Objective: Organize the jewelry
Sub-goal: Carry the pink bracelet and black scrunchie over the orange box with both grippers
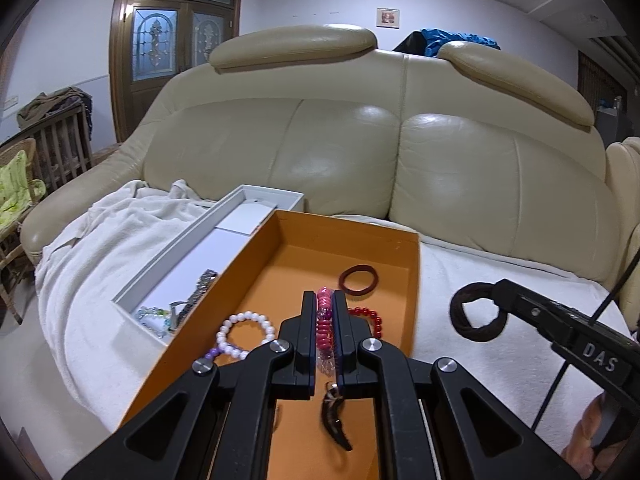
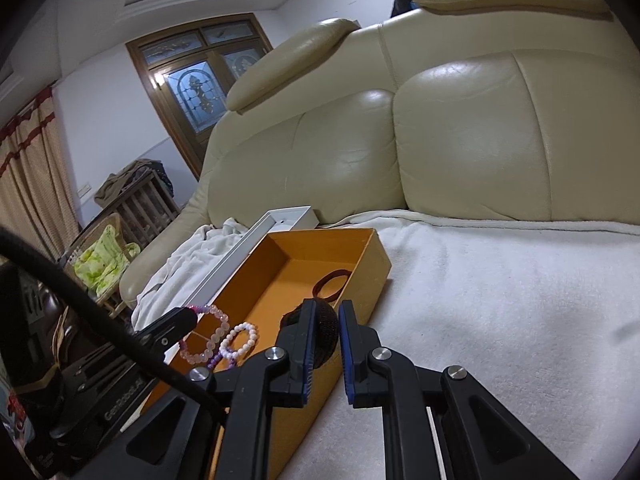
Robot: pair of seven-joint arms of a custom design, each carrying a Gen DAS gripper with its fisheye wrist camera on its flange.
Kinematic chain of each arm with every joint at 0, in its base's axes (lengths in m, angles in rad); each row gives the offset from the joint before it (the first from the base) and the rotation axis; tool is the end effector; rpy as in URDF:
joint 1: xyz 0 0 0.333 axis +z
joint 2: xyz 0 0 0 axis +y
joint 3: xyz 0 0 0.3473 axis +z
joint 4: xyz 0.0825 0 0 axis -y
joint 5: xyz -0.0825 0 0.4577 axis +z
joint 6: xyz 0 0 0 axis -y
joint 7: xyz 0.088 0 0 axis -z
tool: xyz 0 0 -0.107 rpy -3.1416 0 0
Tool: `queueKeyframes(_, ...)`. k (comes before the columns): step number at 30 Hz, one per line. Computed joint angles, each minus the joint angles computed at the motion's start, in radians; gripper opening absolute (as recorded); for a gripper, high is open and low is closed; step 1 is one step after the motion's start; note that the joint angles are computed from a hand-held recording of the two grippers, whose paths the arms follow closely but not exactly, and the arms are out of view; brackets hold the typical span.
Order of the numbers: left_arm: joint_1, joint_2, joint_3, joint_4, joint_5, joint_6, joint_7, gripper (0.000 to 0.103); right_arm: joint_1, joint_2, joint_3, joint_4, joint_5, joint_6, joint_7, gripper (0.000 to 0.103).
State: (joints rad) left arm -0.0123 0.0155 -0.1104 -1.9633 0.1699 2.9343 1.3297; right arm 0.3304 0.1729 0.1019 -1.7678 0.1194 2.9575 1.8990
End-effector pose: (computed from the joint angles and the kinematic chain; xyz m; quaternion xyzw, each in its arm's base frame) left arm 0.6721 -0.0934 0.5824 -0.6182 0.6364 -0.3472 0.3036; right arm 0.6726 0.2954 0.5909 -0.6133 0.6210 -0.1498 0.4645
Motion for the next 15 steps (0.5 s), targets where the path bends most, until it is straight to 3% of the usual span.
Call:
queueKeyframes(10, 0.021, -0.028, 0.011, -0.029, 0.217, -0.018, -0.189, 0.007, -0.021, -0.004, 0.048, -0.004, 0.125, -0.005, -0.137, 0.013)
queueKeyframes(15, 0.038, -0.054, 0.007, -0.061, 0.268, -0.037, -0.240, 0.007, -0.022, 0.000, 0.067, 0.001, 0.189, -0.021, -0.205, 0.013)
